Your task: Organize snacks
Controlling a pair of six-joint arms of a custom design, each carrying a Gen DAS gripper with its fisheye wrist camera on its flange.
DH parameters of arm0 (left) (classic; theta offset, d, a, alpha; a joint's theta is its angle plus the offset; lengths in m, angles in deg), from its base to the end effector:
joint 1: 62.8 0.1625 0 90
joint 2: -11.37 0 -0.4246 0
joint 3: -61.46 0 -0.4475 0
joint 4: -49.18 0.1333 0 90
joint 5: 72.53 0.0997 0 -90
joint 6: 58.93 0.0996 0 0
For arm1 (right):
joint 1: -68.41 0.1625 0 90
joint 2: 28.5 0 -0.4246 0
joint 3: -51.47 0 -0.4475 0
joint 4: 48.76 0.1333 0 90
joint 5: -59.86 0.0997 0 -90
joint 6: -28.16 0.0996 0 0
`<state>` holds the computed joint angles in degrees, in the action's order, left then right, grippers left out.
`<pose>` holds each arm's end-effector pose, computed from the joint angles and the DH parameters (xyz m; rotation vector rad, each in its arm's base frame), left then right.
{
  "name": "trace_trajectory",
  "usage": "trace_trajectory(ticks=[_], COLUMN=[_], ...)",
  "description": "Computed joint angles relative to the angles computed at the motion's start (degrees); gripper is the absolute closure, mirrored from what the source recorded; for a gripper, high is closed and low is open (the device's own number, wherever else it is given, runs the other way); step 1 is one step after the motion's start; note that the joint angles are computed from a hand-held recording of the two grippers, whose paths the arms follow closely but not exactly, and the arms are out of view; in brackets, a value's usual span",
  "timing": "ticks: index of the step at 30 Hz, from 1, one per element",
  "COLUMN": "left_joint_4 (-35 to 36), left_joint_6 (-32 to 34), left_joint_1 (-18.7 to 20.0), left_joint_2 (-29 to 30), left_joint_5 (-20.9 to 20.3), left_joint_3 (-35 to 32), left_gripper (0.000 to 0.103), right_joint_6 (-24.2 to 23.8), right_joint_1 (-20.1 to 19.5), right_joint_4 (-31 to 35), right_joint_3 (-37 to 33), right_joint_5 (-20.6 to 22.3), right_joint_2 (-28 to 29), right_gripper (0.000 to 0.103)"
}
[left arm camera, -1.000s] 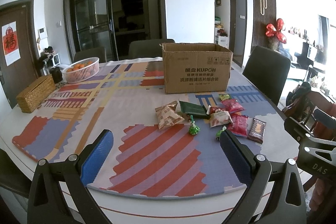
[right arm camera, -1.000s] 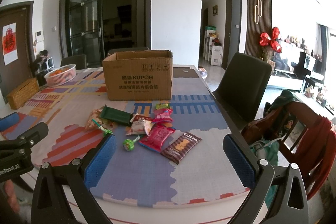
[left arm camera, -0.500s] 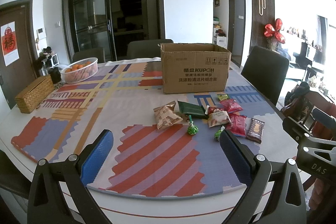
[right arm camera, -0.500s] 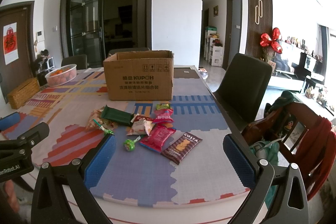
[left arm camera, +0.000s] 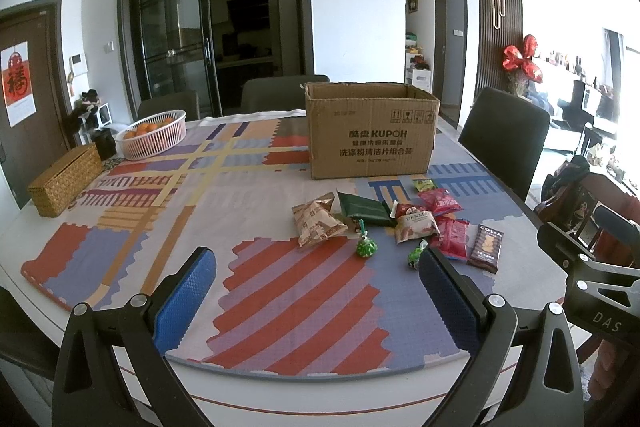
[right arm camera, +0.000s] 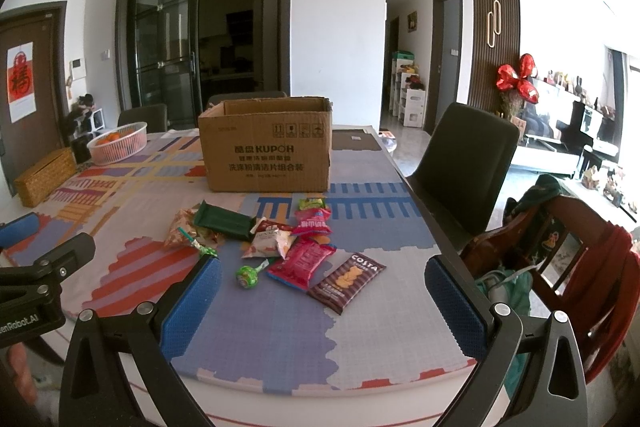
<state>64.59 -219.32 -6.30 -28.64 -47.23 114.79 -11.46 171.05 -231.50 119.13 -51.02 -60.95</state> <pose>-0.2277 -0.7488 0.2245 0.2046 1.9487 -1.2190 0.2827 -0.8138 0.1665 0.8143 -2.1950 1.1433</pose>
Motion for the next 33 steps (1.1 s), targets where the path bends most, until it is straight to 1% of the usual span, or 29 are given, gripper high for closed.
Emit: trace_trajectory(ticks=[7,11,16,20,23,26,28,30,33], left_joint_4=[0.2,1.6,4.5,7.3,8.9,10.6,12.0,13.8,15.9], left_joint_6=[-0.1,-1.2,-2.9,-3.8,-3.9,-3.9,-4.1,-3.6,-2.4], left_joint_1=[0.0,0.0,0.9,1.7,2.4,3.2,3.8,4.4,5.4], left_joint_2=[0.2,0.6,1.7,2.9,3.9,5.2,6.0,7.2,8.8], left_joint_5=[0.0,0.2,1.7,3.4,4.5,5.5,6.5,7.8,9.6], left_joint_3=[-0.2,-0.8,-2.4,-4.4,-6.0,-8.2,-9.9,-11.9,-14.7], left_gripper=[0.0,0.0,0.0,0.0,0.006,0.012,0.015,0.023,0.028], right_joint_6=[-0.1,0.0,0.3,0.2,0.2,-0.8,-1.7,-2.4,-3.0], right_joint_1=[0.0,0.1,0.2,-0.1,-0.4,-0.4,-0.5,-0.5,-0.5], right_joint_4=[0.2,0.5,2.4,5.2,8.0,9.2,10.0,11.1,14.1], right_joint_3=[-0.5,-0.5,-0.7,-1.4,-2.6,-4.1,-5.4,-6.6,-9.1], right_joint_5=[0.0,0.0,0.1,1.2,2.0,2.3,2.6,2.9,3.2], right_joint_2=[0.3,0.3,0.3,0.5,1.0,2.3,3.2,4.1,5.7], right_gripper=[0.0,0.0,0.001,0.0,0.001,0.002,0.005,0.008,0.014])
